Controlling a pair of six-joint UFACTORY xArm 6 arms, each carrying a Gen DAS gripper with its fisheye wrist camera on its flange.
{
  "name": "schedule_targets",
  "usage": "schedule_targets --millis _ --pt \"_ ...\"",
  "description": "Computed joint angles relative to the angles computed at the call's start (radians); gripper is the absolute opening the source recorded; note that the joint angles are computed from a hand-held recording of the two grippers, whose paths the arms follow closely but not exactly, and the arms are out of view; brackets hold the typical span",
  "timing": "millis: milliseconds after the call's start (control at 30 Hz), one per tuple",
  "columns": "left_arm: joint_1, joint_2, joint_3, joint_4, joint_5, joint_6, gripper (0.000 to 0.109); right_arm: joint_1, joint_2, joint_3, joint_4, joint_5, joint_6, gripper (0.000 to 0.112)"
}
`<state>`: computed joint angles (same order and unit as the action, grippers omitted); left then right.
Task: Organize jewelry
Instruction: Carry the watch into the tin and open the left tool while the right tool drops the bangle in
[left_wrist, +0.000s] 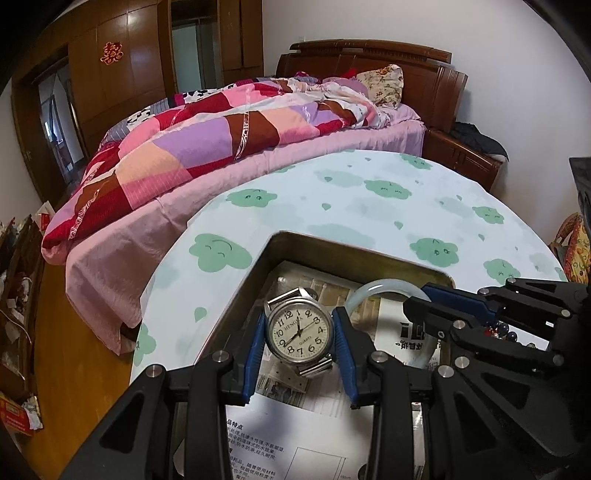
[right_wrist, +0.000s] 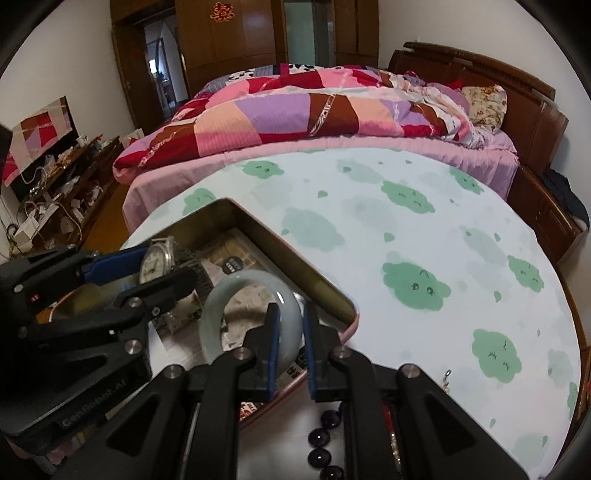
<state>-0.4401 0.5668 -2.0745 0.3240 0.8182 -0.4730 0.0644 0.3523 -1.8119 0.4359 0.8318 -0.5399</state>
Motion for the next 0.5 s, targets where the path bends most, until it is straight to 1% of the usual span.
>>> schedule_targets --millis 100,133,167,200,267,300,333,367,400,500 --pt "-0.001 -0.006 0.007 0.0 -0.008 0.01 0.041 -0.004 0.005 -0.011 0.015 0.018 -0.001 0.016" --pt "-0.003 -0.009 0.01 0.012 -0.008 0.005 0.049 -0.005 0.005 -0.011 0.019 0.016 -0.003 0.017" --pt "-0.006 -0.015 0.017 0.04 -0.011 -0.016 0.054 -0.007 0.001 -0.006 0.026 0.013 -0.004 0.018" --pt "-0.007 -0.017 0.018 0.049 -0.012 -0.021 0.057 -0.01 -0.005 0.002 0.029 0.006 -0.004 0.019" --pt "-0.004 -0.031 0.035 0.043 -0.019 -0.026 0.067 -0.012 -0.012 0.01 0.044 0.001 -0.005 0.022" --pt "-0.003 -0.049 0.059 0.051 -0.031 -0.044 0.069 -0.016 -0.021 0.019 0.053 -0.002 -0.011 0.024" --pt "-0.002 -0.068 0.084 0.062 -0.045 -0.06 0.07 -0.022 -0.036 0.035 0.071 -0.01 -0.026 0.029" --pt "-0.002 -0.089 0.111 0.076 -0.056 -0.078 0.07 -0.03 -0.052 0.053 0.086 -0.014 -0.041 0.037" --pt "-0.005 -0.108 0.135 0.091 -0.064 -0.099 0.07 -0.038 -0.067 0.068 0.092 -0.017 -0.045 0.039" --pt "-0.014 -0.187 0.246 0.119 -0.126 -0.148 0.07 -0.08 -0.129 0.138 0.14 -0.014 -0.08 0.04"
